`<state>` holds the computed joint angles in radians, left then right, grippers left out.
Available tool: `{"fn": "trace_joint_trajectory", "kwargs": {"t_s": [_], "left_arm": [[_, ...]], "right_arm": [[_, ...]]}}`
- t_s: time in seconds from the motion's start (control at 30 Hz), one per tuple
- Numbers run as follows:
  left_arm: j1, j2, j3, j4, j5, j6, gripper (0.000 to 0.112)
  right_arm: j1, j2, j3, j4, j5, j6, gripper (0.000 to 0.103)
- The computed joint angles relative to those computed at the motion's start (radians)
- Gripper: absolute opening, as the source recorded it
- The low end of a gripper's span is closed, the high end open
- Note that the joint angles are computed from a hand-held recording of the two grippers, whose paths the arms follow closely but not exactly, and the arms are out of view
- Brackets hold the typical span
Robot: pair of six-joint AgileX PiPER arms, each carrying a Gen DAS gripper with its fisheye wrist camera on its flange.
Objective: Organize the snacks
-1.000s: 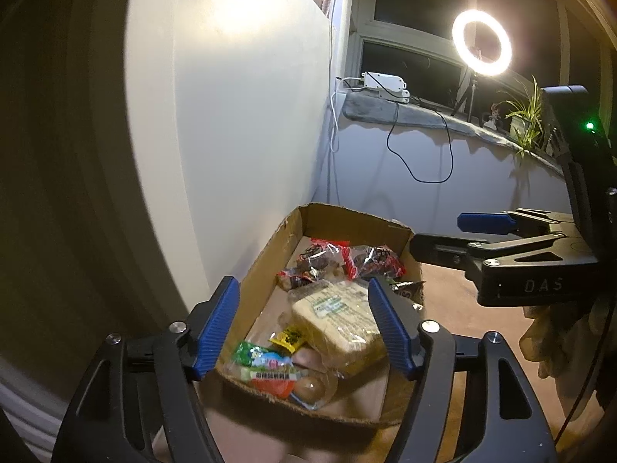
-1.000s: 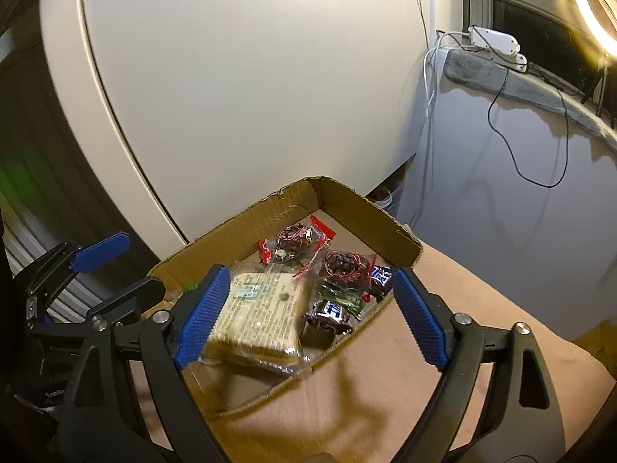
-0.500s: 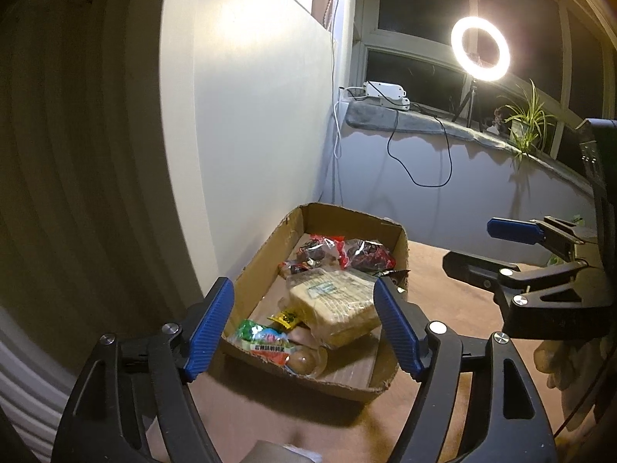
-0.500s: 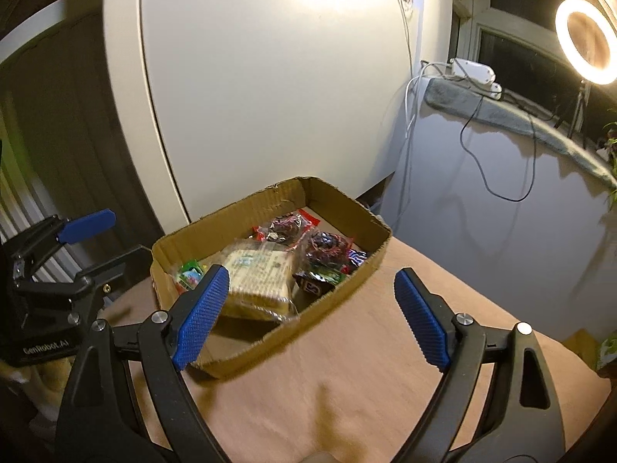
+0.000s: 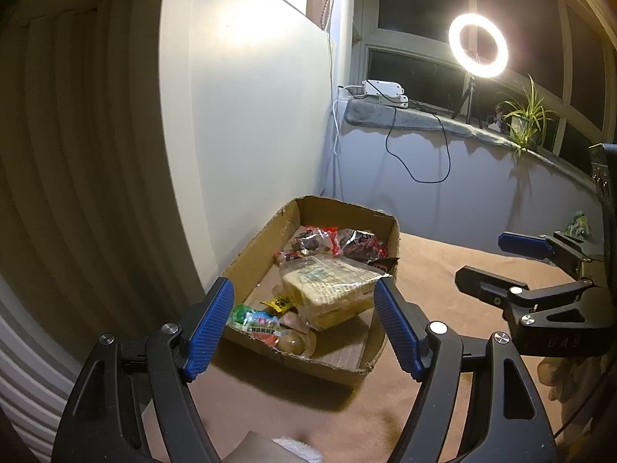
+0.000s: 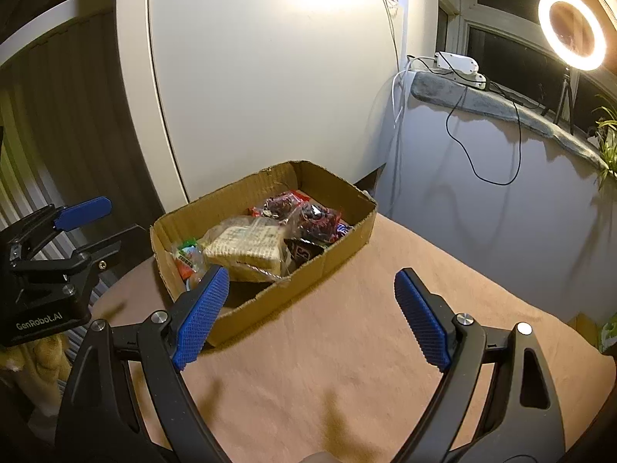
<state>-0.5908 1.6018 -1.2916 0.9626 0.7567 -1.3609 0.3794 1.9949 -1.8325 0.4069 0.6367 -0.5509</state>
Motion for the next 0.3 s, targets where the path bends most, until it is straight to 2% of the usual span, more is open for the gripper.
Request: {"fn": "trace_joint_trajectory", "kwargs": {"t_s": [0.3], "left_arm": [[-0.021,0.004,0.017,0.02,0.014,-0.03,0.075]], "right_arm": [[-0.022,-0.021,0.052,0.038,-0.017,-0.034,0.09]]}}
